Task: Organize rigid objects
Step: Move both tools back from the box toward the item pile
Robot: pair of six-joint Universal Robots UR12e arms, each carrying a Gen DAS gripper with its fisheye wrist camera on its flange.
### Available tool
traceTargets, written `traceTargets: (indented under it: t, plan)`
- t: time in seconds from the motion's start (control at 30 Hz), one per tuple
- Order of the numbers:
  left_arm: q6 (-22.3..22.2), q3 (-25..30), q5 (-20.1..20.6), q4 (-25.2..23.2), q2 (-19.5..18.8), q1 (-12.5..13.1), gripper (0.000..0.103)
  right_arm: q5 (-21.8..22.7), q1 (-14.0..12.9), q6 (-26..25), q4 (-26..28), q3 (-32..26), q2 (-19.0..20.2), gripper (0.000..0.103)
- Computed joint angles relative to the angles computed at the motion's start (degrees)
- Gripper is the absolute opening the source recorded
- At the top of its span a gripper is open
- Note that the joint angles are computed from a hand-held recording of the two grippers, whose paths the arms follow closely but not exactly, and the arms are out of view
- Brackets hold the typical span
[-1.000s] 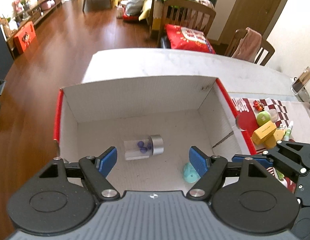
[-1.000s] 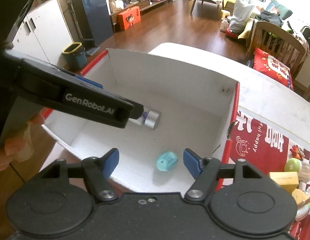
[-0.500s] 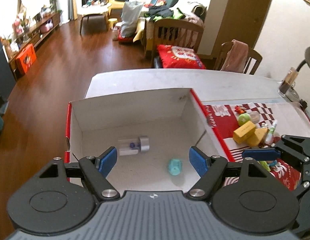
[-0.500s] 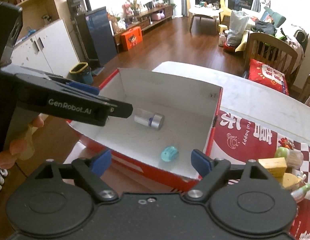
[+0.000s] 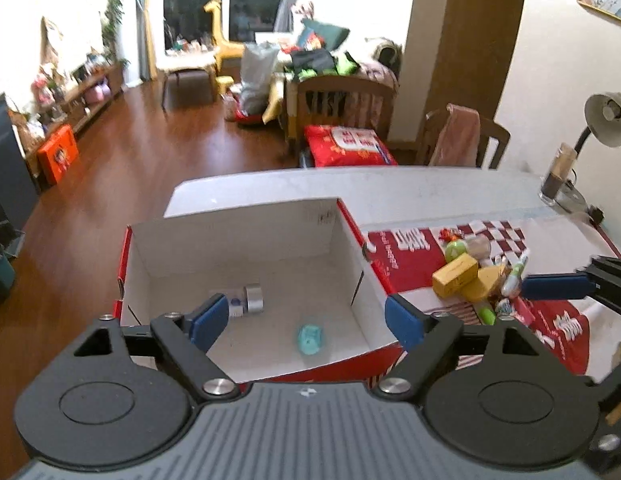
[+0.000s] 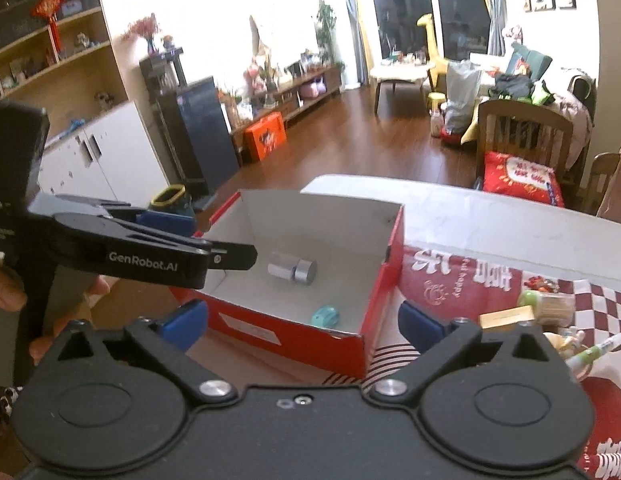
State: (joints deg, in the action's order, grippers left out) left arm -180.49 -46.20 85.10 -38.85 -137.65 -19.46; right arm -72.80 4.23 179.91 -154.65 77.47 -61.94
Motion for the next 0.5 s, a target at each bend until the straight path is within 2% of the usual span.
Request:
traceTargets:
  t: [0.1, 0.23, 0.5]
  plan:
    - [-0.4, -1.7, 1.0, 2.5, 0.6, -0.8, 0.086, 1.1, -1.2, 1.0, -3.9, 3.4, -1.5, 0.103]
    - [-1.6, -2.4, 1.5, 3.7, 0.6, -2.0, 0.086, 1.2, -2.7, 1.5, -5.8, 6.7, -3.1, 0.103]
    - [-2.3, -0.6, 2.0, 3.7, -1.5, -4.7, 0.086, -2.0, -5.8, 1.3, -5.7, 11.9, -5.8, 0.103]
